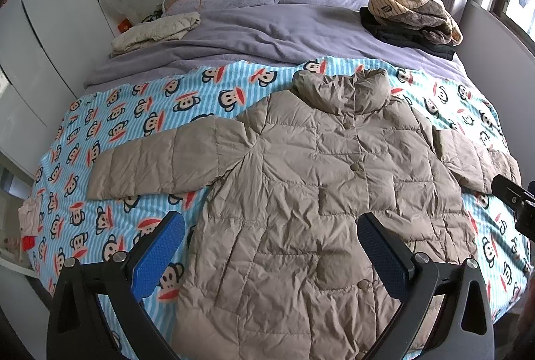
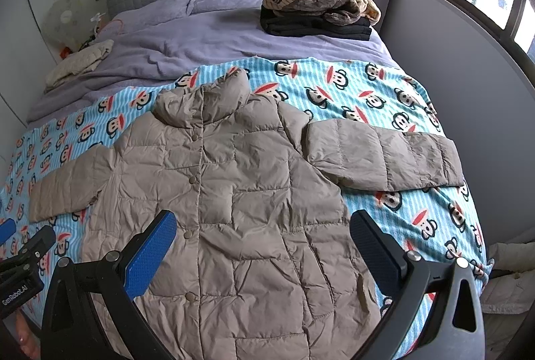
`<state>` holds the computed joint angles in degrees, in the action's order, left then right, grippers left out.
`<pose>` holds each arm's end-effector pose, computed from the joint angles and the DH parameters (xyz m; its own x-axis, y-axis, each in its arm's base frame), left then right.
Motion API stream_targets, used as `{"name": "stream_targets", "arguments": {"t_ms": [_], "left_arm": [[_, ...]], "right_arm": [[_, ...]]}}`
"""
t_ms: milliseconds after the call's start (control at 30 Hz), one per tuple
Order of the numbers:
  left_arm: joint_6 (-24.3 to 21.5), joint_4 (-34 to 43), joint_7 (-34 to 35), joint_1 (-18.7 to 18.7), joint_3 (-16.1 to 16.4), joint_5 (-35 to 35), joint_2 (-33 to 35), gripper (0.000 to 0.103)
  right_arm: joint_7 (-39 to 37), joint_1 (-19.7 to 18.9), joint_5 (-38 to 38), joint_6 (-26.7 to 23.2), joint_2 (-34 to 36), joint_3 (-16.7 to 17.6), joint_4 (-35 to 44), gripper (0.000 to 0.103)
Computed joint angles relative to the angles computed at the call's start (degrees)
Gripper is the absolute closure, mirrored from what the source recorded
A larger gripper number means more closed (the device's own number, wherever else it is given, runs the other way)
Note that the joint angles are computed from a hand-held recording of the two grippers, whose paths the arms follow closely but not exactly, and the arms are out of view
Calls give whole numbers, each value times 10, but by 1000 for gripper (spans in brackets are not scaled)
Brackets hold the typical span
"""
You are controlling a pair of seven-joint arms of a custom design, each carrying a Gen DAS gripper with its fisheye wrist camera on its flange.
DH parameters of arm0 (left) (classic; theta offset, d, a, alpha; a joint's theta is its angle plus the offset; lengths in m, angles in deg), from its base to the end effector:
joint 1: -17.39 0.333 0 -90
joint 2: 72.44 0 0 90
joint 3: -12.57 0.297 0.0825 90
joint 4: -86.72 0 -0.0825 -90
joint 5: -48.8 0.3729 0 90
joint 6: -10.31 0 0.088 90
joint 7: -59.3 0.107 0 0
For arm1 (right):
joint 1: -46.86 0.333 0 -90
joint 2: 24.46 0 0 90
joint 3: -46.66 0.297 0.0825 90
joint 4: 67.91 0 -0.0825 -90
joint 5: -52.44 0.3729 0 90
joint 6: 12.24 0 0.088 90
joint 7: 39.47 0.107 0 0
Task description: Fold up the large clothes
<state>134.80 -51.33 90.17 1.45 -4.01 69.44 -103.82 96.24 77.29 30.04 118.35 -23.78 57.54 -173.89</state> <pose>0.3535 -0.2226 0.5212 0.3270 -0.9436 -0.0519 -0.8168 -0.2546 -0.5178 0.4505 0.3831 0.5409 0.1167 -0.9932 -0.0037 -0.8541 -0.0985 -0.5108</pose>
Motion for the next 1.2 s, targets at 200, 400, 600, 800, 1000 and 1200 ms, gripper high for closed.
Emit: {"name": "stream_targets", "arguments": {"t_ms": [200,400,600,800,1000,1200], "left_arm": [[0,0,1,0,1,0,0,0],[0,1,1,0,1,-1,0,0],[1,-2,2,-1,1,-2,-2,0],[2,-11,-3,-4,-1,-3,-7,0],[2,-9,-1,-3,1,-4,-6,0],[3,-18,-9,-8,-1,-11,-5,0]], "right_arm": [[0,0,0,0,0,0,0,0],[0,0,0,1,0,0,0,0],[0,0,0,1,0,-1,-1,0],[-1,1,1,-1,4,-1,4,0],[-3,1,2,0,5,-2,4,0],[-15,1,11,2,11,-4,10,0]]}}
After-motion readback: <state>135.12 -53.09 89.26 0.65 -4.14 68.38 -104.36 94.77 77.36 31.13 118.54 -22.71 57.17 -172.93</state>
